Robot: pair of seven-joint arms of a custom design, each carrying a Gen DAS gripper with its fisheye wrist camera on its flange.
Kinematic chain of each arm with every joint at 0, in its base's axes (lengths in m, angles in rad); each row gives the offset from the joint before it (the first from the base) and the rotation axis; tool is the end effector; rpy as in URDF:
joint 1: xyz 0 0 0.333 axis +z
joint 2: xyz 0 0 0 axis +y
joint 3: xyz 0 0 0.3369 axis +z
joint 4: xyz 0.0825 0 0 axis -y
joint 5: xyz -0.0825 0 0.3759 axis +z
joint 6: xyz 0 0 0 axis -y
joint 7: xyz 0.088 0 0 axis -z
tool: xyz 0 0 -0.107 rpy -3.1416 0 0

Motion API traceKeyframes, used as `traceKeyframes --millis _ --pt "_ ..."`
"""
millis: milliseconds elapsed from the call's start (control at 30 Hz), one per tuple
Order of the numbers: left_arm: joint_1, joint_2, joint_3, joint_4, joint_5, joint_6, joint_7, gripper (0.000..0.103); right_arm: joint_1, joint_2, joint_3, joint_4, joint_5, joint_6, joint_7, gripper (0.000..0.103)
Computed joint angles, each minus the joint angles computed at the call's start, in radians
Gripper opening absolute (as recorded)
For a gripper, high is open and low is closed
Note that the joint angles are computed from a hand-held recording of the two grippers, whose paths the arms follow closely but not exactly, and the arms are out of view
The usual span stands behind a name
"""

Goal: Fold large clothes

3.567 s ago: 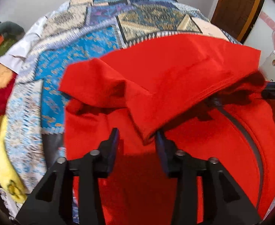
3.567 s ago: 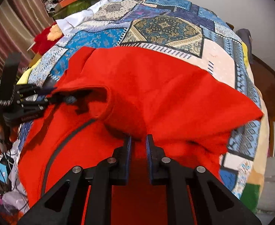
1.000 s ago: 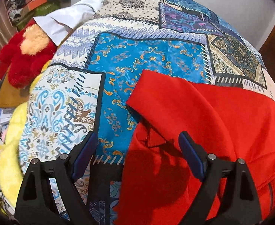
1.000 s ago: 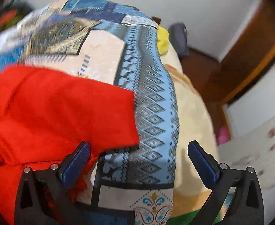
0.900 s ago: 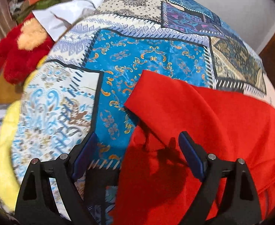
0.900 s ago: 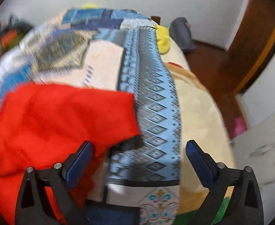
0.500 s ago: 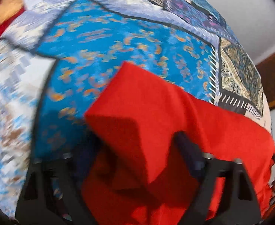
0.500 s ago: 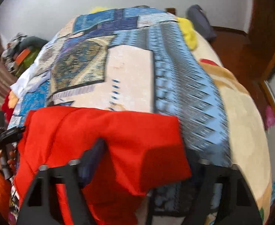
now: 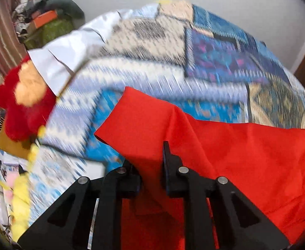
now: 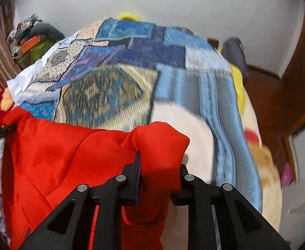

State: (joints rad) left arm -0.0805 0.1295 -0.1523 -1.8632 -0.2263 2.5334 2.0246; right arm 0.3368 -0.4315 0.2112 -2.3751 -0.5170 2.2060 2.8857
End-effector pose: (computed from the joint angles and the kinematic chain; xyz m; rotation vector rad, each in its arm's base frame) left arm 0.6167 -0.1389 0.5319 -1.3730 2.3949 -0.6933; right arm 0.3710 0.2179 0.5341 -1.3848 2.3722 -0.7083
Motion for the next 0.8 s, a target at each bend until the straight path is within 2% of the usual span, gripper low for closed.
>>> traceKeyframes --millis 167,300,333,367,400,433,467,533,600,700,800 --pt "-0.023 0.107 0.019 0.146 0.108 0.000 -0.072 0.016 -0.046 0.158 -0.018 0.124 -0.100 -0.004 -0.030 0.018" --pt "-0.044 0.208 0.043 0.256 0.192 -0.072 -0.153 0.017 -0.049 0.242 -0.046 0.176 -0.128 -0.025 -0.039 0.023" --pt "-0.050 0.234 0.048 0.280 0.209 -0.089 -0.172 0.018 -0.049 0.256 -0.048 0.184 -0.142 -0.043 -0.027 0.034" --pt "-0.055 0.251 0.053 0.292 0.226 -0.098 -0.187 0.018 -0.049 0.265 -0.043 0.190 -0.175 -0.076 -0.001 0.051" --pt "-0.061 0.264 0.058 0.294 0.244 -0.092 -0.203 0.021 -0.045 0.271 -0.038 0.195 -0.204 -0.111 0.014 0.062" --pt "-0.059 0.266 0.056 0.285 0.245 -0.077 -0.205 0.024 -0.040 0.274 -0.038 0.194 -0.231 -0.136 0.023 0.082" --pt "-0.058 0.263 0.054 0.270 0.248 -0.051 -0.207 0.026 -0.038 0.260 -0.047 0.173 -0.243 -0.116 0.028 0.087" --pt "-0.057 0.257 0.054 0.253 0.254 -0.024 -0.211 0.030 -0.044 0.205 -0.087 0.102 -0.201 0.002 0.026 0.087" --pt "-0.044 0.251 0.045 0.246 0.238 -0.023 -0.197 0.031 -0.056 0.170 -0.106 0.063 -0.151 0.074 0.012 0.087" --pt "-0.032 0.232 0.042 0.238 0.225 -0.047 -0.178 0.040 -0.072 0.118 -0.099 0.032 -0.102 0.103 0.009 0.087" --pt "-0.022 0.182 0.041 0.190 0.226 -0.039 -0.152 0.040 -0.074 0.050 -0.067 0.012 -0.084 0.100 0.037 0.087"
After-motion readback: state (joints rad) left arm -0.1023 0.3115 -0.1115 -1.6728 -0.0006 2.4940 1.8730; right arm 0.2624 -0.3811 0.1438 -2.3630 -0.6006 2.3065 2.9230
